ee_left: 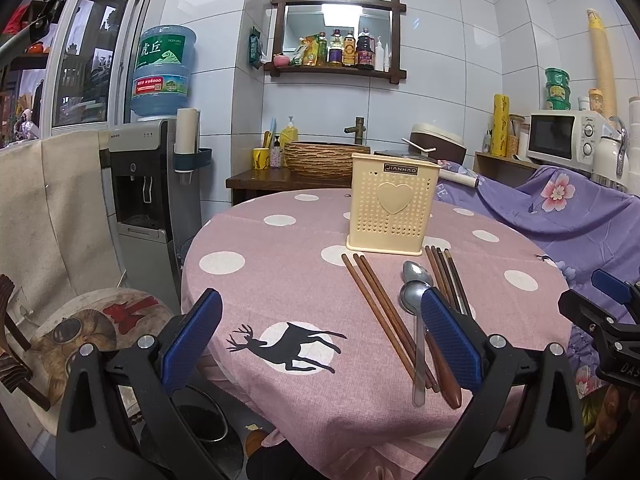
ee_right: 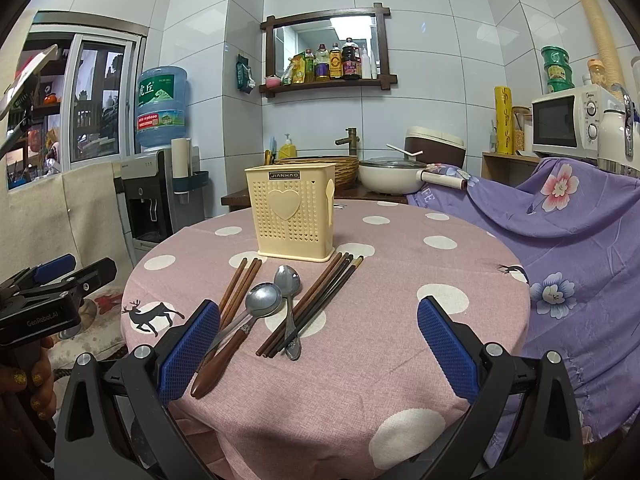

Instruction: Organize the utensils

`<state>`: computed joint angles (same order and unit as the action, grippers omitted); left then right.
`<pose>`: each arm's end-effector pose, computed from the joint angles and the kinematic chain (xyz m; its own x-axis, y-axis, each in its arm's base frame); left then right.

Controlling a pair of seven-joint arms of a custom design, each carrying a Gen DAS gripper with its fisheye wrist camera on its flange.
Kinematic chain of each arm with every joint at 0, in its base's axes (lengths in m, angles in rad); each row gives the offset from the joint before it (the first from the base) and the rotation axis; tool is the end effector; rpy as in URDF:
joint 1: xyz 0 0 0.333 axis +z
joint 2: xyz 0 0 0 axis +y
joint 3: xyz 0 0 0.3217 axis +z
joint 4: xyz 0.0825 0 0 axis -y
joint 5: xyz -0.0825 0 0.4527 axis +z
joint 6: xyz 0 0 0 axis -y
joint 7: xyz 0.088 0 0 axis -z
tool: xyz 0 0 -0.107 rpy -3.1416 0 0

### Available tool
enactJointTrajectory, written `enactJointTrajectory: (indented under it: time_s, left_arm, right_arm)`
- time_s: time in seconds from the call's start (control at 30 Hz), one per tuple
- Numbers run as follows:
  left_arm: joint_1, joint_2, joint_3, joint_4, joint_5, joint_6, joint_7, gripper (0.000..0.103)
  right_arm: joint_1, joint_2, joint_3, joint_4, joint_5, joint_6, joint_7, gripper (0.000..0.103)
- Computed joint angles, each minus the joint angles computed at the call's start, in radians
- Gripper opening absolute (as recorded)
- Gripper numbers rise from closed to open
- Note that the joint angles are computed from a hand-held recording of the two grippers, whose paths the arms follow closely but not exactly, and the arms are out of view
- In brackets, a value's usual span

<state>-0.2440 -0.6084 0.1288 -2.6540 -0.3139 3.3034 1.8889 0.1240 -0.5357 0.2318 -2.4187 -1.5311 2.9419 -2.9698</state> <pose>0.4540 -0.0143 0.5521 -0.0932 -0.9944 0.0499 -0.3248 -0.0170 -0.9456 0.4289 0.2391 0.5413 0.0695 -0.9973 -0.0227 -0.2950 0.0012 -0.9555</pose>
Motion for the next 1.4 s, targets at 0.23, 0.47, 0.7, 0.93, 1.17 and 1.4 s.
enactJointTrajectory:
  time_s: [0.23, 0.47, 0.7, 0.93, 1.17, 1.4]
  left_arm:
    - [-0.008, 0.008, 0.010, 0.006, 0.002, -0.020, 0.003, 0.098]
    - [0.022, 0.080, -0.007, 0.079, -0.018, -0.139, 0.051, 0.098]
    - [0.009, 0.279, 0.030, 0.329, -0.118, -0.375, 0.135, 0.097]
    - [0.122, 0.511, -0.071, 0.606, -0.021, -0.587, 0.039, 0.097]
    - [0.203, 0.637, -0.170, 0.752, 0.052, -0.674, -0.003, 0.076]
    - [0.247, 0.700, -0.221, 0.825, 0.080, -0.722, -0.018, 0.064]
  right_arm:
    - [0.000, 0.015, -0.001, 0.002, 0.028, -0.002, -0.027, 0.097]
    - [0.052, 0.111, -0.068, 0.015, 0.406, -0.067, -0.401, 0.097]
    - [0.323, 0.297, -0.357, 0.175, 1.106, -0.109, -1.026, 0.083]
    - [0.304, 0.462, -0.345, 0.387, 1.328, -0.242, -1.209, 0.066]
    - [0.211, 0.620, -0.272, 0.586, 1.361, -0.368, -1.246, 0.042]
    - [0.135, 0.696, -0.202, 0.686, 1.382, -0.460, -1.248, 0.027]
